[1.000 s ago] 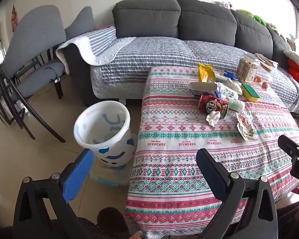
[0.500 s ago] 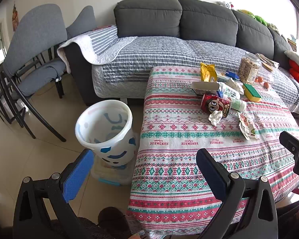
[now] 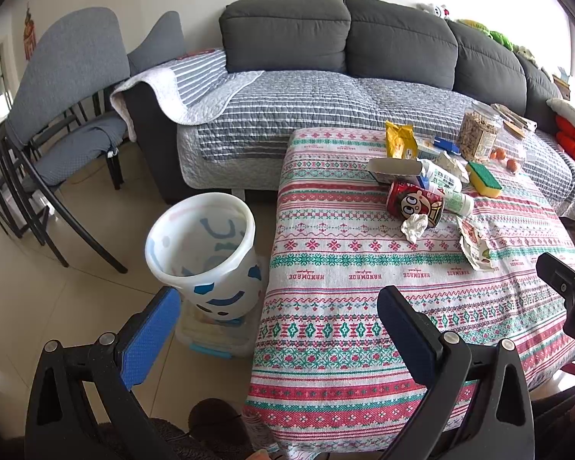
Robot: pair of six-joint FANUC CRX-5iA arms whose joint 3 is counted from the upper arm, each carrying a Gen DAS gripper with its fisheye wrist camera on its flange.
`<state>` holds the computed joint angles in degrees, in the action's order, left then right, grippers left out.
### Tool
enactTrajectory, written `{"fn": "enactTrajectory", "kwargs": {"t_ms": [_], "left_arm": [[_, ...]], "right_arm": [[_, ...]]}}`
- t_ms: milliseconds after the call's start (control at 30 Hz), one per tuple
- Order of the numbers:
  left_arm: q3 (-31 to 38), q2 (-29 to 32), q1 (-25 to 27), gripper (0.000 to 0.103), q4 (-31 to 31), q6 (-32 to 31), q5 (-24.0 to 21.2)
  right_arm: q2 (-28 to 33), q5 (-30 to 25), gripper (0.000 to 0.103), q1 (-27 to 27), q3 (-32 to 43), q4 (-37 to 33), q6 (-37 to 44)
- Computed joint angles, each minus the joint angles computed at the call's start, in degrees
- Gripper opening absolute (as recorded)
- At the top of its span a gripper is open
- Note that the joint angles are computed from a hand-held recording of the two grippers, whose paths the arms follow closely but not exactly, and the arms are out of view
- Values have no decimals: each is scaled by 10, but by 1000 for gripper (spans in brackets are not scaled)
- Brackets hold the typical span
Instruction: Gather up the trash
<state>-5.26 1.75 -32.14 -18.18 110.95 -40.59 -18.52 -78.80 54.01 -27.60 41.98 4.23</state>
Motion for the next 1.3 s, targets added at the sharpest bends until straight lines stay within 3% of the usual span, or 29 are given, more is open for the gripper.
{"fn": "enactTrajectory", "kwargs": {"t_ms": [1300], "left_arm": [[-2,-7,8,103,8,0,3]], "right_arm": [[2,19,103,-8,8,-16,2]]}}
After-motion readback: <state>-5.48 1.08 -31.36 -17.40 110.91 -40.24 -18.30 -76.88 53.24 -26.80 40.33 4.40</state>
